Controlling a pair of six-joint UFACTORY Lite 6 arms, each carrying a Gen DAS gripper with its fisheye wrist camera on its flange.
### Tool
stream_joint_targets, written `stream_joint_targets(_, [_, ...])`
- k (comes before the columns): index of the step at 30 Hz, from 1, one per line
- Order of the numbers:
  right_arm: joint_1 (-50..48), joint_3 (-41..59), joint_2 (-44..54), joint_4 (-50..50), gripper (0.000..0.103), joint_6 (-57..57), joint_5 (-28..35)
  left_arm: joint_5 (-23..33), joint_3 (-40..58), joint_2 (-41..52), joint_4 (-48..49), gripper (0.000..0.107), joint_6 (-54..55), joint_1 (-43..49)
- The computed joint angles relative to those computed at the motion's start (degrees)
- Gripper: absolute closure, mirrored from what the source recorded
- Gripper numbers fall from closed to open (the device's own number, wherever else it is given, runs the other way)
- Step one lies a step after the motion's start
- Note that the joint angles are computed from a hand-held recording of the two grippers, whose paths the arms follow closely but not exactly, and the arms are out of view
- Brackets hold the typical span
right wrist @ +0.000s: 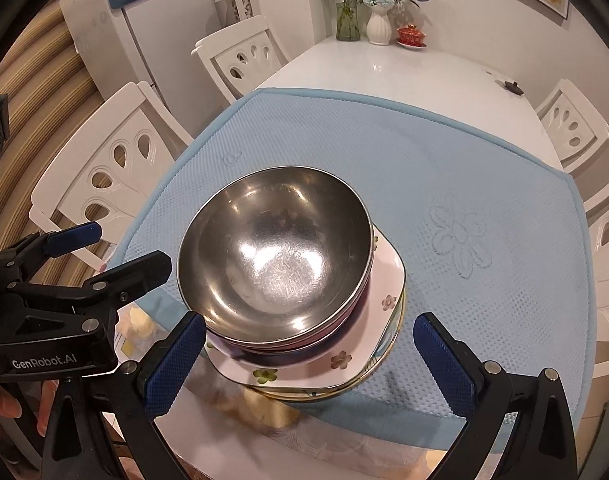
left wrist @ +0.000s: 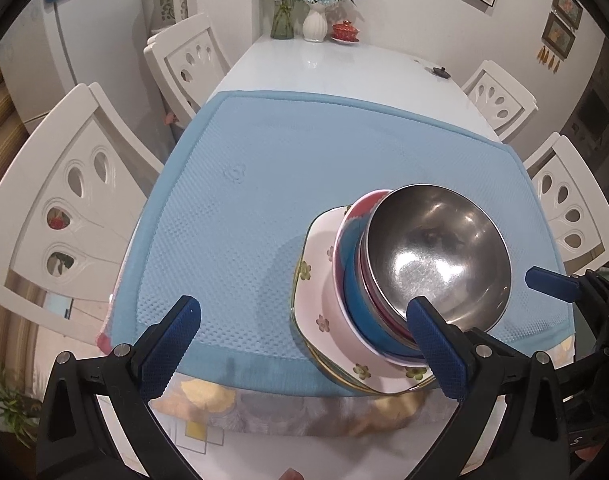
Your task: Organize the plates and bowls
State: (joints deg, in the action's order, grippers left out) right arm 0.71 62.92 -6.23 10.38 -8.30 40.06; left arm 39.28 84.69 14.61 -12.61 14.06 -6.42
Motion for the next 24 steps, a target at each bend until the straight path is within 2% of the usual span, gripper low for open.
stream_joint_targets(24, [0.3, -0.5, 0.8, 0.9, 0.0, 0.7, -0.2, 0.6, 0.7, 1.0, -1.4, 0.004, 2.2, 0.8])
